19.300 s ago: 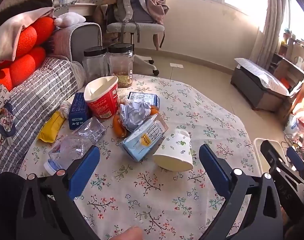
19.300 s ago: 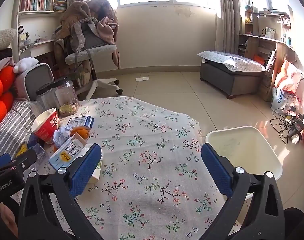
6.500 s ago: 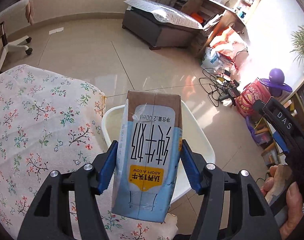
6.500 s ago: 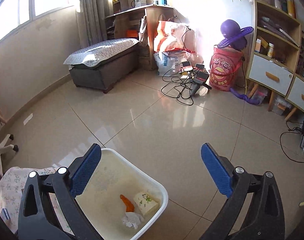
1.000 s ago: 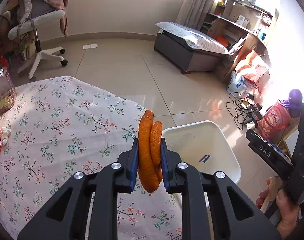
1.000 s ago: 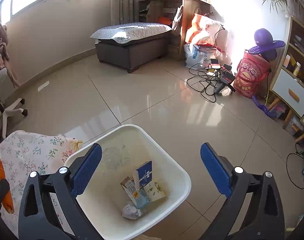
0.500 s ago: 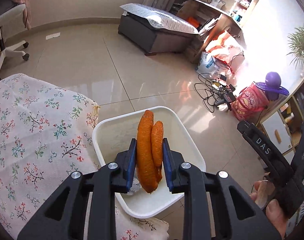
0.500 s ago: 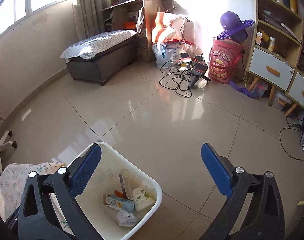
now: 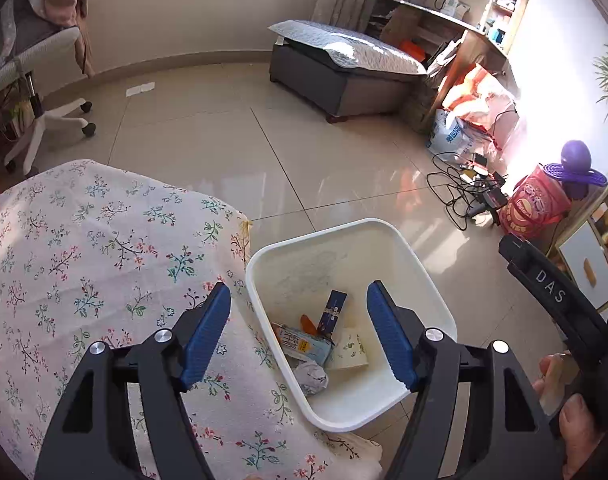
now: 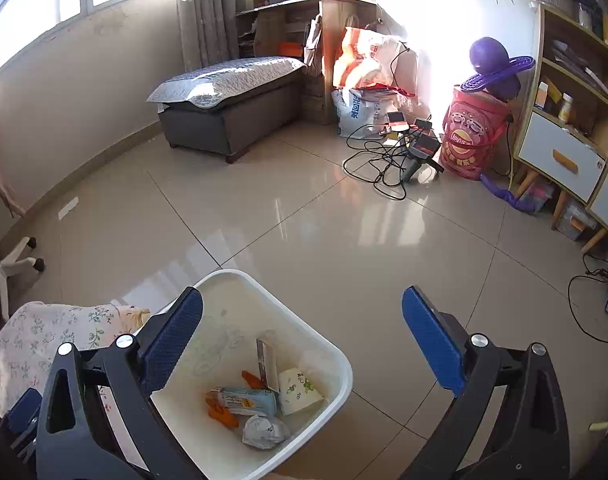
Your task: Collect trash
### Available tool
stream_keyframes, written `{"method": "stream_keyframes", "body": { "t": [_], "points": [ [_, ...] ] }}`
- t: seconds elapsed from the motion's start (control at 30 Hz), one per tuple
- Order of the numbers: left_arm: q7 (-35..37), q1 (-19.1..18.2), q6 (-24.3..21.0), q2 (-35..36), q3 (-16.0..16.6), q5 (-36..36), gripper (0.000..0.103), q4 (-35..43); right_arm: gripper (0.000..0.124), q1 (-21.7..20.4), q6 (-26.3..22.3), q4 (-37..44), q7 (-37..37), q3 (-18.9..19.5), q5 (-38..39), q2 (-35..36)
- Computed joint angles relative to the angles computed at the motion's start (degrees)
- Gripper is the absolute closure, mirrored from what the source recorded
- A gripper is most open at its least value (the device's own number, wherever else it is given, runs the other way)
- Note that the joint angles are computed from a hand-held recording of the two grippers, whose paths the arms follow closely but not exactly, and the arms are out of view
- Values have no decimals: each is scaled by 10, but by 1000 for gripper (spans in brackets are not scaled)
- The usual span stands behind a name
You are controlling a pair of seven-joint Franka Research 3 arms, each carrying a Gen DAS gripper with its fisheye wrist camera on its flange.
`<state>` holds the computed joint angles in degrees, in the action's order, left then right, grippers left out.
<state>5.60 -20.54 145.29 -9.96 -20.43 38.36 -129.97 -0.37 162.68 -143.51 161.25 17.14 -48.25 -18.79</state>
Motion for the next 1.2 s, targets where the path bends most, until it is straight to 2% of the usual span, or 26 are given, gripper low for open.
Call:
{"method": "stream_keyframes", "body": {
  "t": [0.17, 0.37, 0.43, 0.8, 0.97, 1.2],
  "points": [
    [-39, 2, -99, -46, -17, 25, 26, -24, 28, 20, 3, 6, -18, 14, -12, 5],
    [-66, 1, -154, -119, -19, 6, 25, -81, 28, 55, -5, 19, -41, 29, -29, 16],
    [-69, 0, -171, -142, -19, -5, 22, -98, 28, 67, -6, 25, -42, 33, -43, 20],
    [-64, -6, -251, -257, -13, -75, 19, -184, 28, 160, 5, 55, -96, 35, -46, 59],
    [-55, -17, -308, -316, -5, -116, 18, -227, 28, 207, 10, 70, -142, 35, -32, 82],
    [-26, -45, -414, -414, 8, -171, 18, -293, 28, 267, 20, 87, -221, 26, 9, 113]
  ]
}}
